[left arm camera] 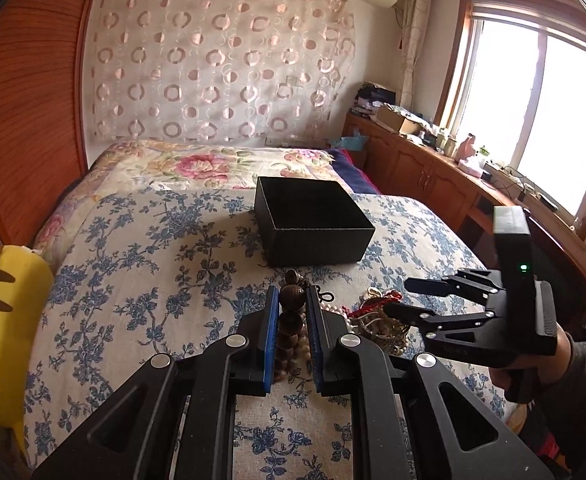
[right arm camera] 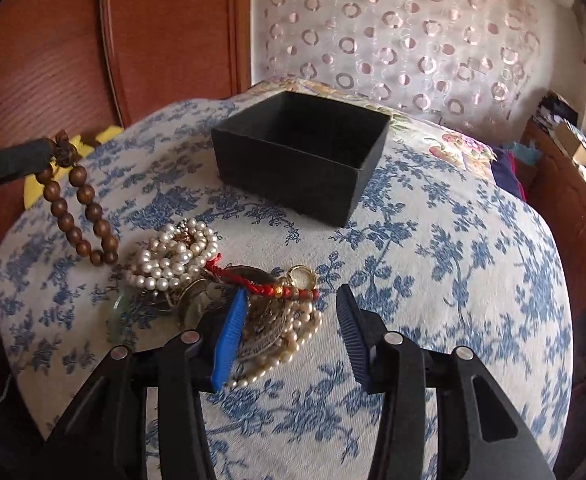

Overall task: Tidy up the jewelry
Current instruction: 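Lift the bead bracelet with the left gripper and carry it over the black box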

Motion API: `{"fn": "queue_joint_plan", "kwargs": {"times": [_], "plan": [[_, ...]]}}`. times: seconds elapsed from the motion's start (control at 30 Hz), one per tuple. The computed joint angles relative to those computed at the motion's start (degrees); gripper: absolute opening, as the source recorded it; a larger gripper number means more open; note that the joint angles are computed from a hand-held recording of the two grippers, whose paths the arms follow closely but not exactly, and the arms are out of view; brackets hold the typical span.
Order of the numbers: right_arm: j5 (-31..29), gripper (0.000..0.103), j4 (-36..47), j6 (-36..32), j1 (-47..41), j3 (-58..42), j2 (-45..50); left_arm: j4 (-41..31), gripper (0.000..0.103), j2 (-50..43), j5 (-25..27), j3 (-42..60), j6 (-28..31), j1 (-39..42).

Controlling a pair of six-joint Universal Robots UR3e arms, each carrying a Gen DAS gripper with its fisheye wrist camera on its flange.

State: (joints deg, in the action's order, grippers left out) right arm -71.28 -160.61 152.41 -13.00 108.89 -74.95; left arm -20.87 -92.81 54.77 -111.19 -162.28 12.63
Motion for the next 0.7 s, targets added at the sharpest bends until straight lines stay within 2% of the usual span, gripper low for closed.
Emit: {"fn": "queue_joint_plan", "kwargs": {"times": [0.07, 0.17, 0.23, 0.3, 0.37, 0.7], "plan": [[-0.14, 0.049, 1.15, -0.66, 0.31, -1.7, 1.1, 0.26, 0.012, 0.06, 0.1, -0.03, -0.03, -0.16], [1.21, 0.03, 3.35, -1.83, 0.11, -2.76, 1.04, 0.59, 0.013, 0.1, 0.41, -0.03, -0.11, -0.27], [1.45, 0.022, 3.4, -2.09, 0.06, -2.91, 0.94, 0.47, 0.013, -0.08, 0.47, 0.12, -0.19, -0.25], [2.96, 0.019, 4.43, -2.73, -0.68, -2.77, 0.31, 0.37, 0.013, -0.18, 0.61, 0.17, -0.21, -0.21], [3.84, 0.01, 4.38, -2.76, -1.19, -2.43, -0.18, 0.24, 0.013, -0.33, 0.7, 0.32, -0.18, -0.28], [9.84, 0.008, 1.08, -0.77, -4.56, 0.2, -4.69, 0.9, 0.013, -0.47, 0.36, -0.02, 0.05, 0.13]]}}
